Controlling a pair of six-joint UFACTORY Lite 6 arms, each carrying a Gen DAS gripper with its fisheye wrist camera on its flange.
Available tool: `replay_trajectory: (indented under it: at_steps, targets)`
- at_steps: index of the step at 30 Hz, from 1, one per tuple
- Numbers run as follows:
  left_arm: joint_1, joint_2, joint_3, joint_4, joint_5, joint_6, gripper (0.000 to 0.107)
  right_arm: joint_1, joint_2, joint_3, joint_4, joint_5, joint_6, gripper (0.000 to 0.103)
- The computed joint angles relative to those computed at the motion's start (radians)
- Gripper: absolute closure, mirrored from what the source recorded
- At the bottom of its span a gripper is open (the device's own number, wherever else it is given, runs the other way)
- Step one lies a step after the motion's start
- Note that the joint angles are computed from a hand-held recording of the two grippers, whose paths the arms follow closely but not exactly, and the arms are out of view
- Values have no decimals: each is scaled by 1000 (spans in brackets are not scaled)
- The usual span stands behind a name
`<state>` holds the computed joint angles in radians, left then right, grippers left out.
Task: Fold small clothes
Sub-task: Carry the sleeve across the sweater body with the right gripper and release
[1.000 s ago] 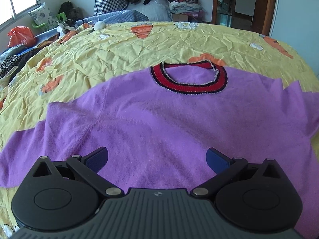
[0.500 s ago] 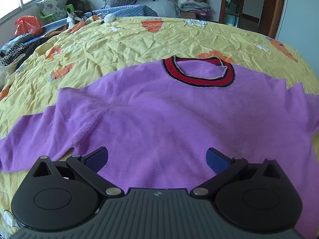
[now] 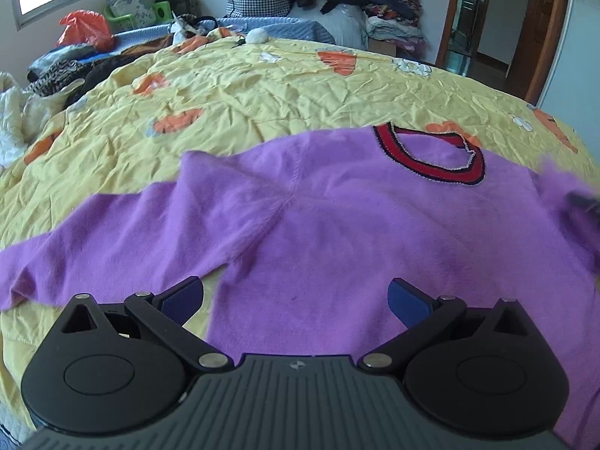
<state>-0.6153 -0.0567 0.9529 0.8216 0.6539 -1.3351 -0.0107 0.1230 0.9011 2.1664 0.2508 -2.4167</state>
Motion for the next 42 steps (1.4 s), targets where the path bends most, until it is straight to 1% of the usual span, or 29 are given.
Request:
replay_trajectory:
  at_steps: [1, 2, 3, 4, 5, 6, 7, 8, 10, 11, 12, 13, 14, 15, 16, 17, 18, 19, 20, 21, 23, 26, 29, 31, 34, 38, 40, 41, 42]
  targets:
    - [4, -14, -13, -1, 0, -1, 4, 81, 0, -11, 38, -61, -45, 96]
    - [5, -25, -22, 1, 5, -4, 4, 155, 11, -19, 34, -99, -49, 93]
    - [6, -35, -29, 3, 9, -5, 4, 201, 0, -46, -11, -102, -11, 78]
    - [11, -42, -34, 3, 8, -2, 4, 237, -11, -62, -90, -105, 69, 49]
    - [15, -50, -39, 1, 5, 3, 4, 244, -44, -91, -187, -79, 174, 20]
    - [17, -56, -44, 2, 2, 6, 4, 224, -86, -120, -271, -39, 279, 5]
    - [20, -61, -48, 5, -1, 6, 4, 164, -121, -139, -340, 28, 383, 5]
    - [21, -64, -52, 10, -3, 2, 4, 61, -133, -134, -401, 116, 488, 6]
    - [29, -53, -52, 3, -15, 3, 4, -148, -47, -43, -486, 291, 697, 6]
    - [35, -44, -53, -6, -29, 8, 4, -249, 48, 50, -532, 372, 802, 11]
    - [39, -32, -53, -16, -41, 12, 4, -322, 138, 141, -571, 422, 907, 24]
    - [39, -20, -51, -28, -46, 16, 4, -370, 238, 246, -620, 457, 1011, 31]
    - [38, -10, -50, -42, -51, 25, 4, -395, 340, 350, -666, 465, 1116, 40]
    - [34, -9, -55, -53, -55, 31, 4, -407, 437, 455, -720, 478, 1220, 40]
    - [27, -11, -63, -56, -54, 33, 4, -419, 534, 560, -764, 515, 1319, 41]
    - [18, -17, -72, -52, -46, 28, 4, -425, 598, 623, -774, 547, 1376, 47]
    - [8, -27, -83, -44, -35, 21, 4, -429, 655, 688, -769, 573, 1409, 57]
    - [0, -42, -97, -33, -25, 12, 4, -419, 678, 710, -760, 575, 1417, 68]
    - [-4, -56, -110, -24, -14, 3, 4, -411, 691, 726, -754, 572, 1435, 99]
    - [-3, -72, -123, -20, -4, 0, 4, -406, 685, 719, -733, 568, 1433, 99]
    - [19, -110, -151, -28, -3, 16, 4, -402, 609, 634, -660, 577, 1359, 99]
    - [83, -164, -184, -57, -10, 59, 4, -359, 411, 488, -539, 601, 1245, 99]
    - [166, -222, -212, -91, -35, 117, 4, -236, 233, 389, -470, 602, 1178, 99]
    - [222, -251, -219, -116, -45, 162, 4, -95, 178, 349, -419, 558, 1133, 99]
    - [305, -283, -224, -163, -55, 238, 4, 135, 192, 341, -324, 425, 1034, 99]
    - [390, -329, -228, -246, -68, 353, 4, 339, 317, 389, -216, 336, 929, 99]
    - [396, -332, -222, -235, -59, 356, 4, 404, 377, 422, -225, 269, 923, 99]
    - [397, -331, -217, -237, -59, 363, 4, 420, 436, 468, -273, 246, 942, 99]
    - [400, -325, -210, -240, -66, 371, 4, 444, 467, 495, -363, 207, 992, 96]
